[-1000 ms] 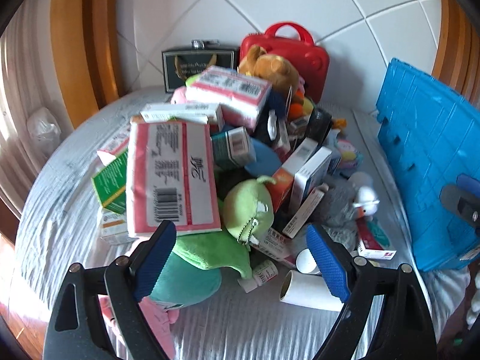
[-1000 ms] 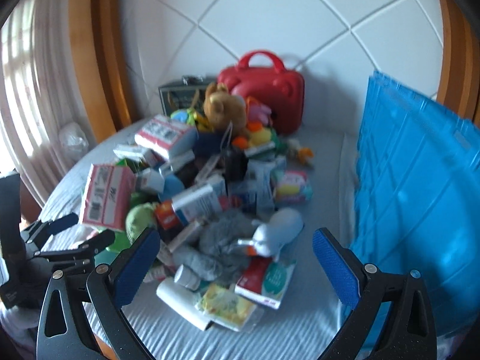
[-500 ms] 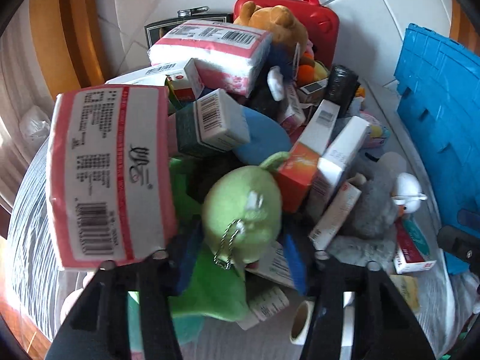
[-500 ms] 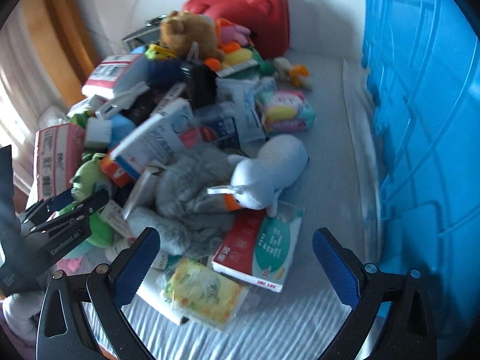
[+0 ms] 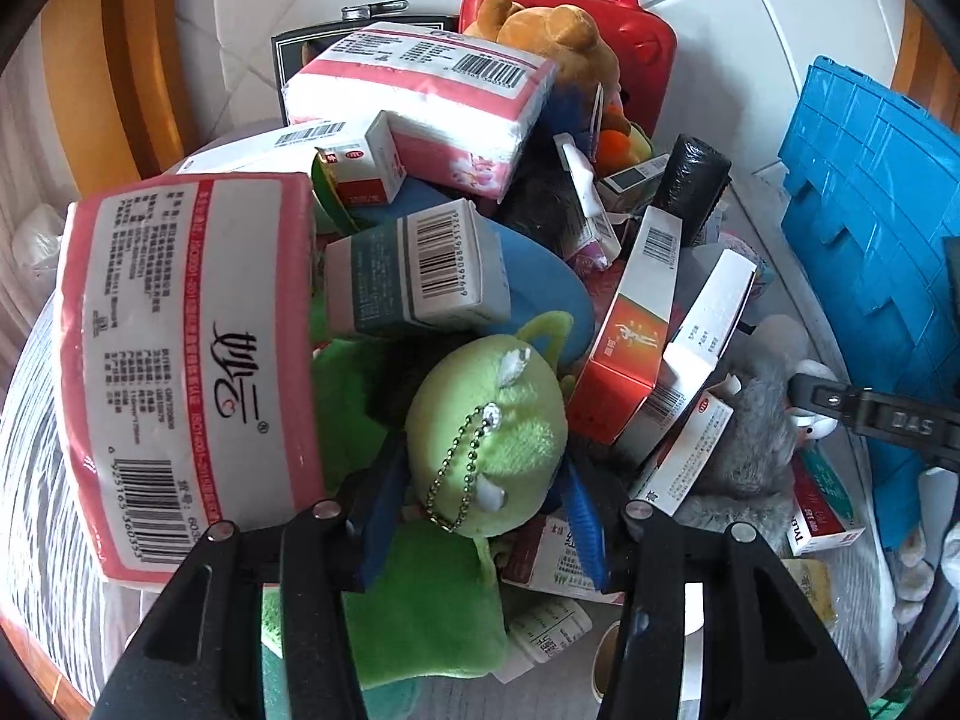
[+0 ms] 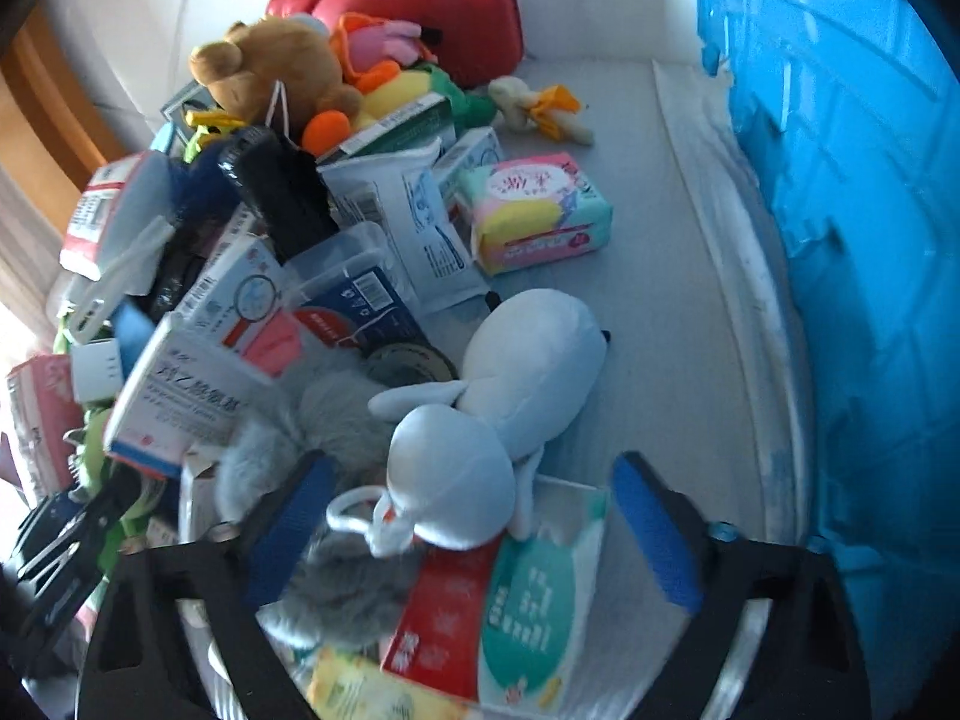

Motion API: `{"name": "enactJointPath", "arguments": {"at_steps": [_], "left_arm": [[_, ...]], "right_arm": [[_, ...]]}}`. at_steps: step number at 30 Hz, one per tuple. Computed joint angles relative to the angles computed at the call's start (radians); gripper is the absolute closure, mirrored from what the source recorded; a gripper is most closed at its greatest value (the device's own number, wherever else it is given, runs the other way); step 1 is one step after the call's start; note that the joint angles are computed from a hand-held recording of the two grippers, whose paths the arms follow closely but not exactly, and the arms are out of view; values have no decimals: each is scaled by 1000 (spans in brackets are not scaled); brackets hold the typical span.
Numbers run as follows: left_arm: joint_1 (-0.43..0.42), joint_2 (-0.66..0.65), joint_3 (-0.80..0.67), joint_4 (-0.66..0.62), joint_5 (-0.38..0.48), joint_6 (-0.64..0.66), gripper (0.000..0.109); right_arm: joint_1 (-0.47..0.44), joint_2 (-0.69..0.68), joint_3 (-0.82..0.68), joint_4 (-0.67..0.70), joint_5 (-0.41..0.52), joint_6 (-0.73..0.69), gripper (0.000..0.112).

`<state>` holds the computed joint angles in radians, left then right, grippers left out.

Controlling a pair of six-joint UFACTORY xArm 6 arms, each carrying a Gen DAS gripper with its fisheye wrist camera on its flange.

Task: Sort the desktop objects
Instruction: 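Grasp the green plush keychain with the left tool while the right tool grasps the white plush duck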

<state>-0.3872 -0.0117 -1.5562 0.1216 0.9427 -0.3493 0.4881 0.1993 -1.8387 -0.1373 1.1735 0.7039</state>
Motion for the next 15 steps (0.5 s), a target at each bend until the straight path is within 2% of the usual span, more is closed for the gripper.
{"name": "enactJointPath", "arguments": {"at_steps": [2, 4, 9, 15], "left_arm": [[2, -3, 1, -4, 3, 10, 60], [4, 0, -3, -11, 6, 18, 60], [12, -16, 1, -23, 5, 37, 61], [16, -70, -6, 7, -31, 34, 61]], "right_arm": [[-8, 16, -3, 33, 2, -7, 59], [-9, 14, 14, 53, -9, -18, 69], [33, -31, 28, -44, -38, -24, 71], [97, -72, -31, -157, -43, -36, 71]]}}
